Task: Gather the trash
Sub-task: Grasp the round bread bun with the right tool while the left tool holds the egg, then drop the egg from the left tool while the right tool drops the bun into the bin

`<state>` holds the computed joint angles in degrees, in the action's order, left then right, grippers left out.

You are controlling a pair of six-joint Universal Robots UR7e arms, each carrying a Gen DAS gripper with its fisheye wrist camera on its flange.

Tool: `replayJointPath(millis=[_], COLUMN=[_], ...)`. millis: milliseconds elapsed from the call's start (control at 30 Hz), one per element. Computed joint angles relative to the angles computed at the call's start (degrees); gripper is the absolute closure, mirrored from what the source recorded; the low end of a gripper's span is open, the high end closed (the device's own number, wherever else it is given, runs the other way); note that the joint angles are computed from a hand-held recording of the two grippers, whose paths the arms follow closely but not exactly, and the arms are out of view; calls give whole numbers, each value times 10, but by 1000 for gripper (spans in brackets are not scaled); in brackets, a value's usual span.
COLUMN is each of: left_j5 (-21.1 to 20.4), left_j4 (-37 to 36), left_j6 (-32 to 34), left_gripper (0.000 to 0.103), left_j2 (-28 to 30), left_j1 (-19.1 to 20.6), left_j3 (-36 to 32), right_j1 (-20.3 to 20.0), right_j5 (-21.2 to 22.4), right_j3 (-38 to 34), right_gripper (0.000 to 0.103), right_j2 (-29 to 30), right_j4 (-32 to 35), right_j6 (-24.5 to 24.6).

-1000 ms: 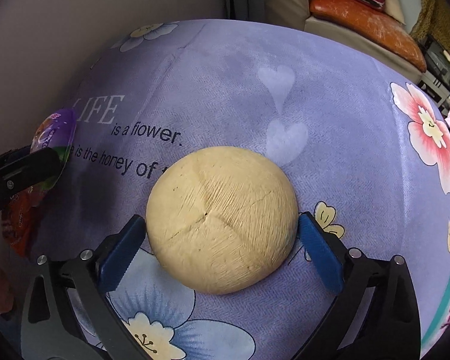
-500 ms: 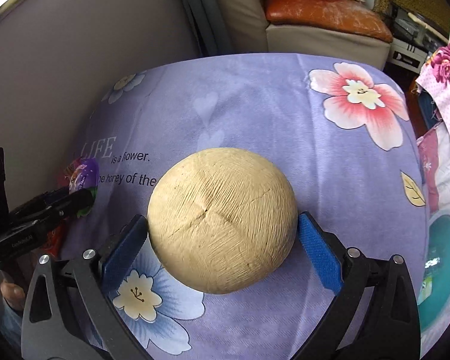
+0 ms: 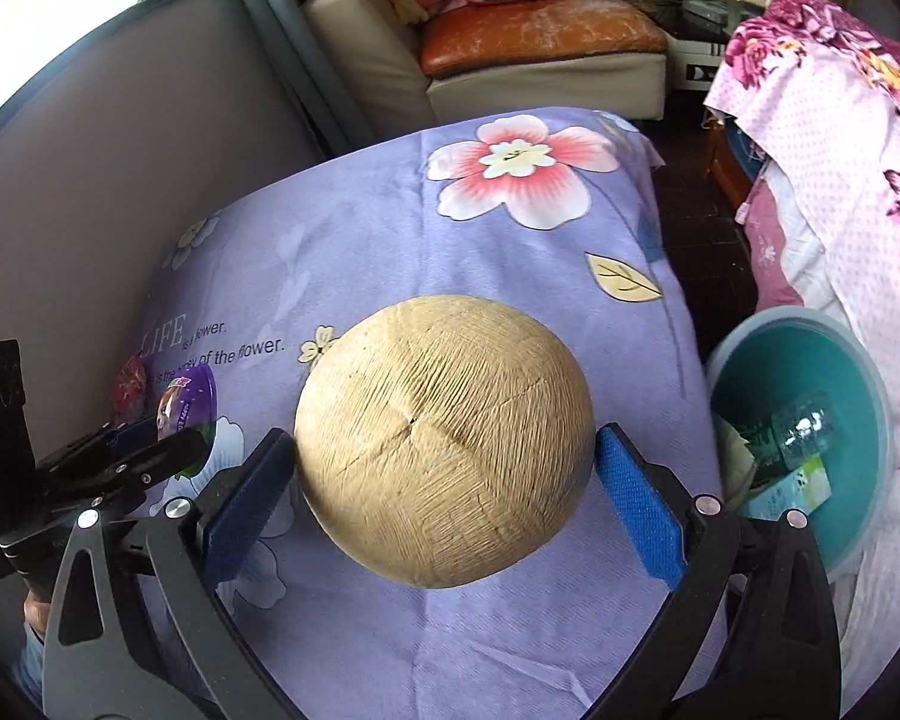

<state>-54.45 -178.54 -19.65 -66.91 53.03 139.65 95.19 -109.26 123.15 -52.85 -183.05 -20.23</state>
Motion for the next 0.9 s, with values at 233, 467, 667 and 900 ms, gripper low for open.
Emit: replayJointPath(millis=[233, 467, 667, 900], left_j5=[-13, -28, -49, -68], left_j4=[12, 37, 68, 113], left_j6=[-13, -10, 6, 31], left_gripper=[48, 48, 48, 48], left_j2=[71, 143, 208, 280], left_j1=[-44, -78, -91, -101], left_j3=[-39, -92, -158, -238], right_j1=[-52, -106, -156, -219], right_j5=[31, 66, 97, 130], right_j3=[52, 81, 92, 93], right_gripper=[7, 7, 7, 7], right_j2=[-75, -141, -189, -235], right_j4=[-29, -28, -18, 0], right_j6=[-18, -25, -29, -32])
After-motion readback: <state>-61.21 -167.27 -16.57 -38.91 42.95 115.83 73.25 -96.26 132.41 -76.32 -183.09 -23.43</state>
